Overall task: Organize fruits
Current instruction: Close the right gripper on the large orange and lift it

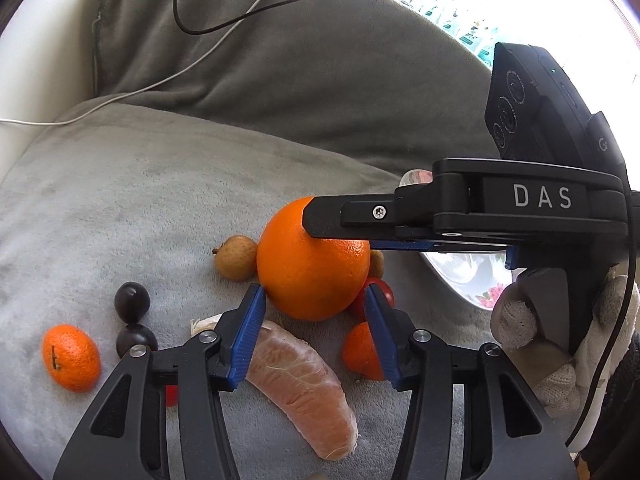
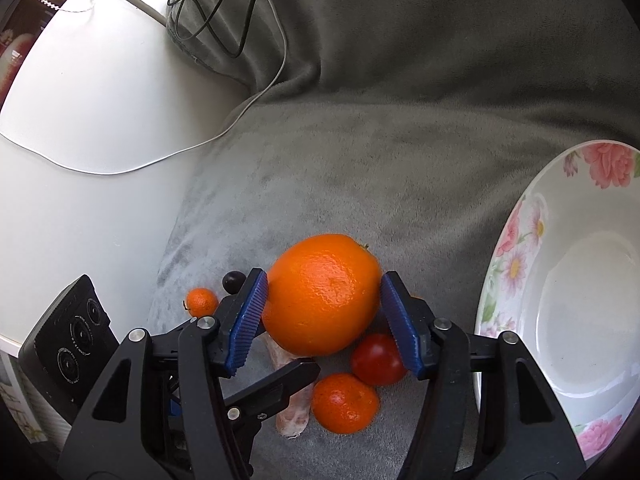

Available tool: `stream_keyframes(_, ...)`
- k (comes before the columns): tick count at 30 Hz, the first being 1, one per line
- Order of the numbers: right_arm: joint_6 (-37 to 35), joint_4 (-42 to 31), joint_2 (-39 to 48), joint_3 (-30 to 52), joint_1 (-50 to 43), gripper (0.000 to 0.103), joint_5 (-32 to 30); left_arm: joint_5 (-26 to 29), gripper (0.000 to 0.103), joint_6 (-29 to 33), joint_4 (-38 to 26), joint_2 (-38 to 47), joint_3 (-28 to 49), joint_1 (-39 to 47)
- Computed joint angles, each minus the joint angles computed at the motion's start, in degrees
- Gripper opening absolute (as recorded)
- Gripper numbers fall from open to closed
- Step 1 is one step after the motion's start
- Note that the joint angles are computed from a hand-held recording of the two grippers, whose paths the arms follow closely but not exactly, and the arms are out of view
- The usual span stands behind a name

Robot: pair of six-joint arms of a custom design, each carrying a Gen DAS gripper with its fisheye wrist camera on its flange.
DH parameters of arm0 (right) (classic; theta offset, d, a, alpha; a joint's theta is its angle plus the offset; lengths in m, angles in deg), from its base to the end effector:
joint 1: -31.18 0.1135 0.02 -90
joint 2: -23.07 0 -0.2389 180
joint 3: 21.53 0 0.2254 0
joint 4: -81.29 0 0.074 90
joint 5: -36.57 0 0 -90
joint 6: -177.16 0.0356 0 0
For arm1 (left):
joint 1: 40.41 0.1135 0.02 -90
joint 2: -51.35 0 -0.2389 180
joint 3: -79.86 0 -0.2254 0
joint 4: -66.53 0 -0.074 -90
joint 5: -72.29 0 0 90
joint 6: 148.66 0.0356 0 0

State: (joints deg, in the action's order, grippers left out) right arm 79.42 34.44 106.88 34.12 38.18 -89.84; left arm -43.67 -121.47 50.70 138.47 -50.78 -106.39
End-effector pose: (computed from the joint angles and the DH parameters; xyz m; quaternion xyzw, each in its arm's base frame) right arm 0.2153 0.0477 0.1455 -0.1612 0.9288 0.3089 0.1259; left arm 0.1156 -0.2212 0.1288 -0.0445 0.9273 -0.1823 0.3240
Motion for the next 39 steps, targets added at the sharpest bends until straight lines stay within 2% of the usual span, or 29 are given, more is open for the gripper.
stream_keyframes(14, 0.31, 1.26, -1.56, -1.20, 1.12, 0.066, 1.12, 2.20, 0.048, 5.95, 4.73, 3.05, 0.28, 5.12)
stream_keyframes(20, 0.82, 1.66, -3.04, -2.00, 1.30, 0.065, 1.18, 0.80, 0.048, 6.09, 3.93, 3.30, 1.12, 4.36)
stream_keyframes(24, 0.42, 0.71, -4.82, -2.17, 0.80, 0.065, 0.77, -2.09, 0.048, 4.47, 0.32, 3.18, 3.69, 1.36)
stream_keyframes(26, -0.14, -0.39, -5.90, -2.00, 0.32, 0.065, 0.65, -4.48, 0.048, 1.78, 0.38, 3.88, 3.16, -2.01)
stream_keyframes(33, -1.91, -4.16, -9.78, -1.40, -1.78, 0.065, 0.38, -6.38, 0.048, 1.40, 1.01, 4.68, 3.58, -4.02)
stream_keyframes(39, -5.25, -8.52, -12.64, -0.74, -5.72, 0.065, -0.52, -7.49, 0.048, 1.72, -1.20, 4.88, 6.41, -5.65)
